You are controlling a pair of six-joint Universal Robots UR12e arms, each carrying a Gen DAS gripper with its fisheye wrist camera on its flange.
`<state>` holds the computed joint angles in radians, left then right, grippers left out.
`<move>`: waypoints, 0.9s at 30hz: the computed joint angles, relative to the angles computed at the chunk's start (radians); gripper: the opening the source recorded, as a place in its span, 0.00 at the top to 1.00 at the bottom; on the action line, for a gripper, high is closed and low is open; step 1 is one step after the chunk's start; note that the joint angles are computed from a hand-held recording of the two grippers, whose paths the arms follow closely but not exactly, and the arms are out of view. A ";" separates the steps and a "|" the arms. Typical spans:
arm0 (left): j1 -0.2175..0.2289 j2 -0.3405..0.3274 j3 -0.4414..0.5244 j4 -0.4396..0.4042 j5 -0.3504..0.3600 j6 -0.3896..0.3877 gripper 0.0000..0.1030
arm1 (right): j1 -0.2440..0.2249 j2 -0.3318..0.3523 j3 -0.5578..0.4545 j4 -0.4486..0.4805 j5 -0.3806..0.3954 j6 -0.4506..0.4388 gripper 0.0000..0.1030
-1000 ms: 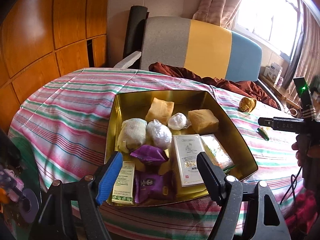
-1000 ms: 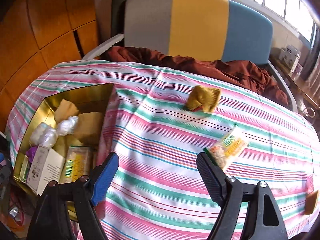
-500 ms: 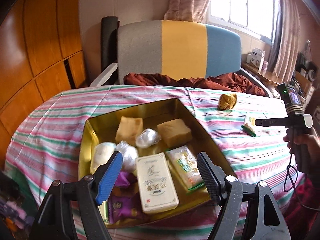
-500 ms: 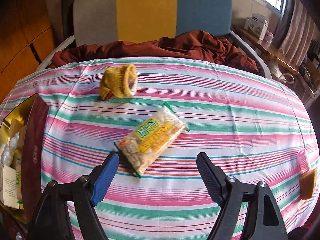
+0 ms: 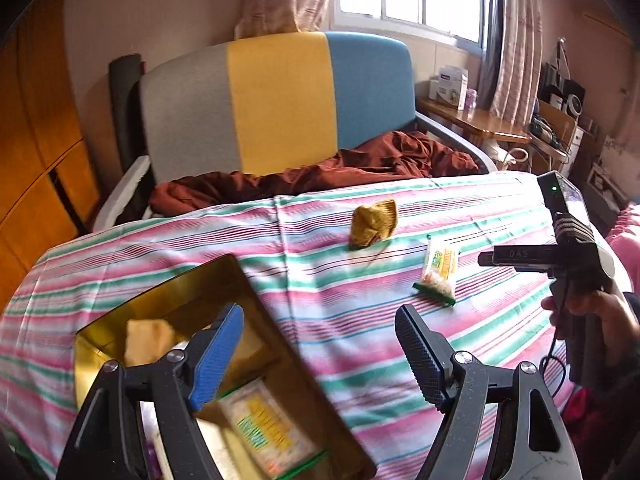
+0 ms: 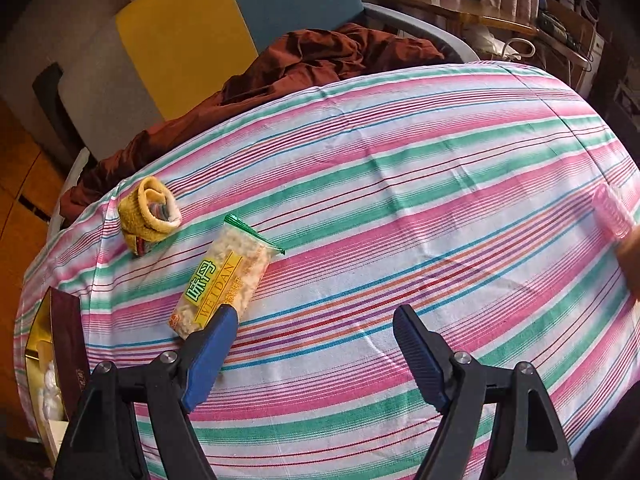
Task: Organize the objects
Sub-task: 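Move both tools back toward the glove and cracker packet, then grasp the mustard knit glove with the left tool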
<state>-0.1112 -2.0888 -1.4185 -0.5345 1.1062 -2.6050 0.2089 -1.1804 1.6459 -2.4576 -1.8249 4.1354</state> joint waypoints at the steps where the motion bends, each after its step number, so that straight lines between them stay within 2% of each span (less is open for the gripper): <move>1: -0.010 -0.012 0.021 -0.024 -0.003 0.005 0.24 | 0.000 -0.001 0.001 0.000 0.001 0.006 0.21; 6: -0.050 -0.081 0.139 -0.169 -0.002 -0.025 0.24 | 0.001 -0.002 -0.002 0.002 0.014 0.007 0.21; 9: -0.070 -0.122 0.200 -0.204 -0.002 -0.069 0.24 | 0.001 0.004 -0.009 0.002 0.026 -0.009 0.21; 10: -0.078 -0.137 0.223 -0.214 -0.001 -0.078 0.22 | 0.002 0.007 -0.013 0.004 0.028 -0.015 0.21; 15: -0.107 -0.217 0.345 -0.283 -0.007 -0.134 0.00 | 0.005 0.019 -0.028 0.017 0.048 -0.045 0.21; 18: -0.124 -0.270 0.425 -0.338 -0.004 -0.160 0.00 | 0.004 0.025 -0.037 0.028 0.062 -0.058 0.21; 22: -0.144 -0.329 0.500 -0.346 0.020 -0.181 0.00 | 0.002 0.026 -0.040 0.036 0.072 -0.057 0.21; 27: -0.159 -0.403 0.603 -0.397 0.034 -0.213 0.00 | 0.001 0.030 -0.046 0.052 0.078 -0.059 0.21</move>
<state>-0.2698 -2.4916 -0.8156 -0.9315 1.1399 -2.8179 0.2099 -1.1508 1.5997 -2.4052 -1.7469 4.0768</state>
